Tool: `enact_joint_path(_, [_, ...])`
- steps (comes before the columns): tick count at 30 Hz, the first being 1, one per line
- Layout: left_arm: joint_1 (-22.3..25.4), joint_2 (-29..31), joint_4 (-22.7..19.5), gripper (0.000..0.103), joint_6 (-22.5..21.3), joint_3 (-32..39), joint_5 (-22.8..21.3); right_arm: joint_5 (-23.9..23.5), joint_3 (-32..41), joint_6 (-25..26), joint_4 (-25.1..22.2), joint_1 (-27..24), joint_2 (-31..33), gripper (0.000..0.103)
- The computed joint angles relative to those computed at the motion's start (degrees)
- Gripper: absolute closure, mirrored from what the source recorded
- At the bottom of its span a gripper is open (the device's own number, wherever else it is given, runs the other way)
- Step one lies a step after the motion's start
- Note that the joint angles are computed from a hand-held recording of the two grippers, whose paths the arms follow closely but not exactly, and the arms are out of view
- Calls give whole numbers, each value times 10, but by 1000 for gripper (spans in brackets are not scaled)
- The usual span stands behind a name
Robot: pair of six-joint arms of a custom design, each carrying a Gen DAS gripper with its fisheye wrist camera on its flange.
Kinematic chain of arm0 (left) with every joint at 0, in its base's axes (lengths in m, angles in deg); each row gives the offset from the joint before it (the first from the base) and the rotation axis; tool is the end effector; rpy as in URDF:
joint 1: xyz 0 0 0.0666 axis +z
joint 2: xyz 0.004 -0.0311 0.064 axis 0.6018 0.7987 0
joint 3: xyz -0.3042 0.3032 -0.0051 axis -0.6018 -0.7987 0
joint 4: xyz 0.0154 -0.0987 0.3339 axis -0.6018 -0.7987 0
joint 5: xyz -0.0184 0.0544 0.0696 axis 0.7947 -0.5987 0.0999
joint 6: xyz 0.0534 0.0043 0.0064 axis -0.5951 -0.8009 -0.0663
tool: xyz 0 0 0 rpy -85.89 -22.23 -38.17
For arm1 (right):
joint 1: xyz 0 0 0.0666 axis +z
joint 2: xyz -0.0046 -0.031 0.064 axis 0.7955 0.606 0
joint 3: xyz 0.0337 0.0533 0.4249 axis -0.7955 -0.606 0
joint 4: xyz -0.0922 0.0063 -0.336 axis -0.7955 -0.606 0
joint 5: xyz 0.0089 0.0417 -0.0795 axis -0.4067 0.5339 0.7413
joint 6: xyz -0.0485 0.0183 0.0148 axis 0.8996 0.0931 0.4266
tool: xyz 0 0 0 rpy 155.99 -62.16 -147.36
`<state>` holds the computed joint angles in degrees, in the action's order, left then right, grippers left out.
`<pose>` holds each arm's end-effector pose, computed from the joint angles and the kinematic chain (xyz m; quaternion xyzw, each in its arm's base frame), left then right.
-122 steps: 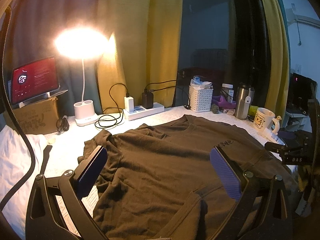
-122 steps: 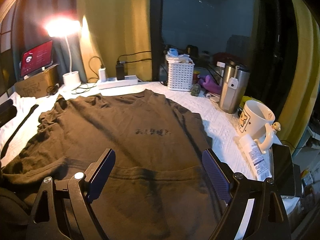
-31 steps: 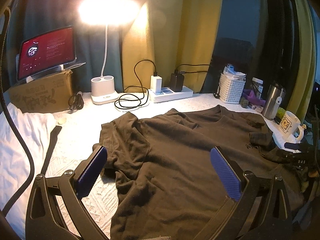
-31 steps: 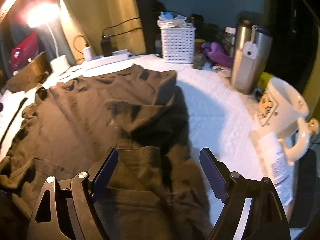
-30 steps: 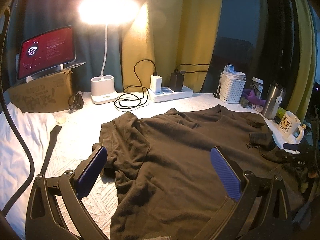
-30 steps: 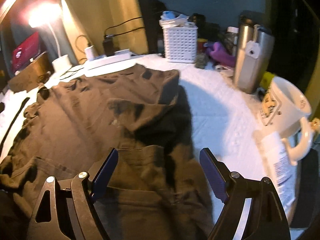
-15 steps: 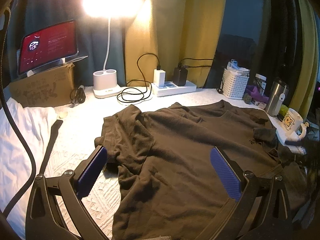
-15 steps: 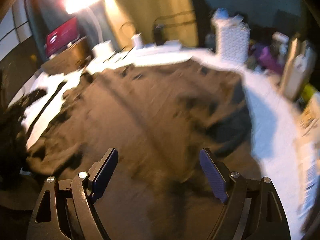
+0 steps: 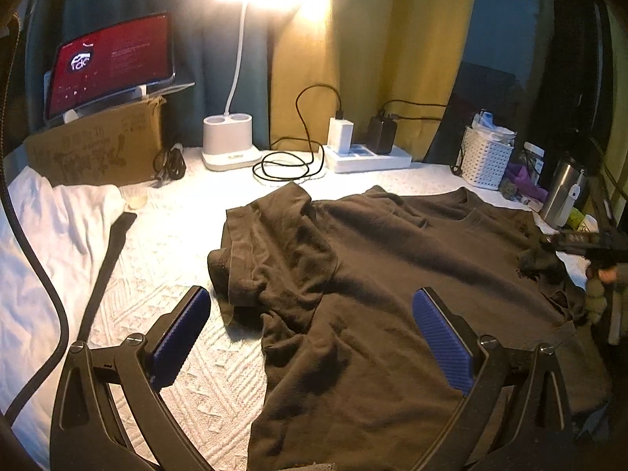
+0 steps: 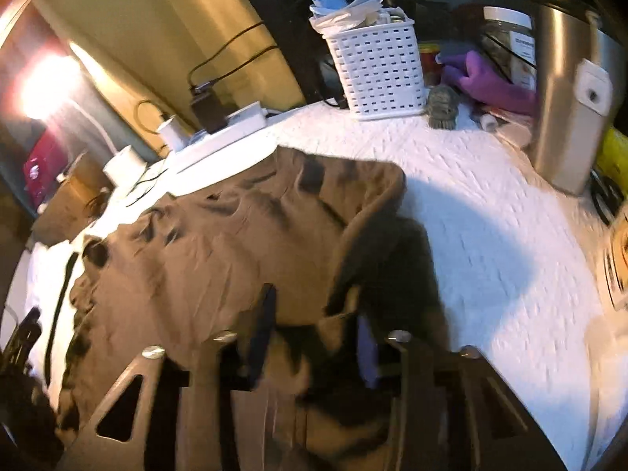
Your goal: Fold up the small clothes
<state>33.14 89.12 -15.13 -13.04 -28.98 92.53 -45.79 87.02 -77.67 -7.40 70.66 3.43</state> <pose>0.3566 -0.0285 0.2686 0.0274 0.8954 -0.0779 0.4375 0.3856 0.1214 0.3616 0.1166 0.9617 0.0640 0.2396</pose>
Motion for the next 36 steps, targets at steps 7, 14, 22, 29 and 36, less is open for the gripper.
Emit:
enact_joint_path(7, [9,5,-3,1,-2,4,-1,31,64,25,-11,-17,84,82])
enact_joint_path(14, [22,14,2,1,1,7,4,115,70,103,-19,-6,43,81])
enact_joint_path(22, [9,4,-1,1,-5,6,-4,158,15,154,-50,-11,-10,29])
enact_joint_path(29, [-3,1,-10,1,-12,14,-30,114,-2,195,-16,-19,-5,44])
enact_joint_path(36, [-9,14,-20,1,-20,30,-53,112,14,226,-7,-31,42,97])
